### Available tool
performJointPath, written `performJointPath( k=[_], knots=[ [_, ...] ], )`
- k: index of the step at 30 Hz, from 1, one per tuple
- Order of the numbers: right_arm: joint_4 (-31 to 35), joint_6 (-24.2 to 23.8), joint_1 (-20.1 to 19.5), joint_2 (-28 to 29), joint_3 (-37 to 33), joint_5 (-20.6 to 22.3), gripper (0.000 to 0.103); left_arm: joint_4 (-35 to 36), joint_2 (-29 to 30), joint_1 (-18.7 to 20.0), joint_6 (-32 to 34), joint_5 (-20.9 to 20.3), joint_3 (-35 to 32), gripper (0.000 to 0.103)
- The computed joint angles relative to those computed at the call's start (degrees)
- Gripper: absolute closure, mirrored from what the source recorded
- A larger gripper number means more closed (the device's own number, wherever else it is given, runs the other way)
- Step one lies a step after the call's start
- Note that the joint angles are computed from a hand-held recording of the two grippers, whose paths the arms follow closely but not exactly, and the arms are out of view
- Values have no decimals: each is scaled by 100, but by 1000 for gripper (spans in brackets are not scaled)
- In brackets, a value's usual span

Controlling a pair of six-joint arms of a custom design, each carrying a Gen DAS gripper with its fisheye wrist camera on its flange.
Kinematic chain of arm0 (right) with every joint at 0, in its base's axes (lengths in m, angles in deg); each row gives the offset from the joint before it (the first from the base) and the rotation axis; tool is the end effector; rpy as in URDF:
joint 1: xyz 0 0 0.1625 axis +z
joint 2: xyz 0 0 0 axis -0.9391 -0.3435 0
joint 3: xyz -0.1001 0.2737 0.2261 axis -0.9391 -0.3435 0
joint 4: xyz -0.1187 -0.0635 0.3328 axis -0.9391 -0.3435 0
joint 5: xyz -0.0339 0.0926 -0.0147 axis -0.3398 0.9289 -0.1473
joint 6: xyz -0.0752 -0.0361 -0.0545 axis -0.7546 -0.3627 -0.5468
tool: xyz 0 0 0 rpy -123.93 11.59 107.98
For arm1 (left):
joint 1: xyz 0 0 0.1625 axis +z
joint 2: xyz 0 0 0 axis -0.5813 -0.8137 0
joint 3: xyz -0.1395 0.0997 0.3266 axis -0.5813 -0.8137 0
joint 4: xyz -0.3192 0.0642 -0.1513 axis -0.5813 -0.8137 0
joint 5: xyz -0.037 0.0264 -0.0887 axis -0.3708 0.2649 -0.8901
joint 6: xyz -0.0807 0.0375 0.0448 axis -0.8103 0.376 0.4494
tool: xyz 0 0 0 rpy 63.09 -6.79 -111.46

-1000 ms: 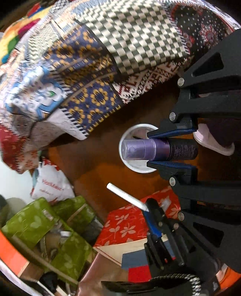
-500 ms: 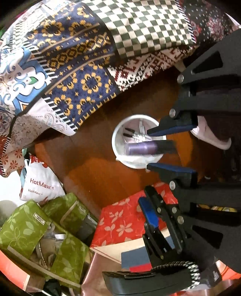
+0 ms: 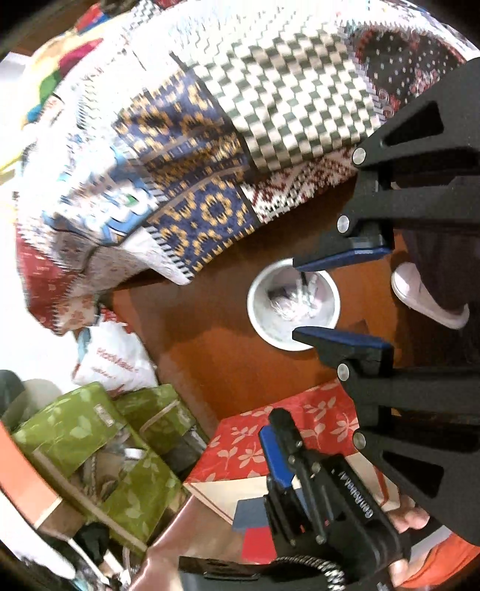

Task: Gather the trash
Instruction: 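Open the left gripper over the bucket while the right releases the purple bottle, then move both grippers back to the items on the quilt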

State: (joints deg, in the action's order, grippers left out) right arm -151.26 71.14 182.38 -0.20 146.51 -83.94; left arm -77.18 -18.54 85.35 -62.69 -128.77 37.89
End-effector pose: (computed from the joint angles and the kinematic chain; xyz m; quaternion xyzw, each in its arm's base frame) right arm 0.3043 -0.5073 0.0288 0.3197 -0.9168 -0.0145 0.2390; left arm -0.0937 -0.4203 0.2027 -0.0662 0.9313 -0.2235 0.2799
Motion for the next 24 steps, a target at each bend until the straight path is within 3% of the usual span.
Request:
performJointPath(
  k=[13,22,24],
  knots=[
    [-1139,-335,220,-1627,1023,246,75,648,-198,-1602,-329,859,-397,83],
    [-2135,-933,170,-2726,1613,193,75,78,608,-2291,203,1397,-1031,83],
    [-2204,-994,123,-2911,1656,210,75,-164,858,-2353,416,1465,-1195,76]
  ],
)
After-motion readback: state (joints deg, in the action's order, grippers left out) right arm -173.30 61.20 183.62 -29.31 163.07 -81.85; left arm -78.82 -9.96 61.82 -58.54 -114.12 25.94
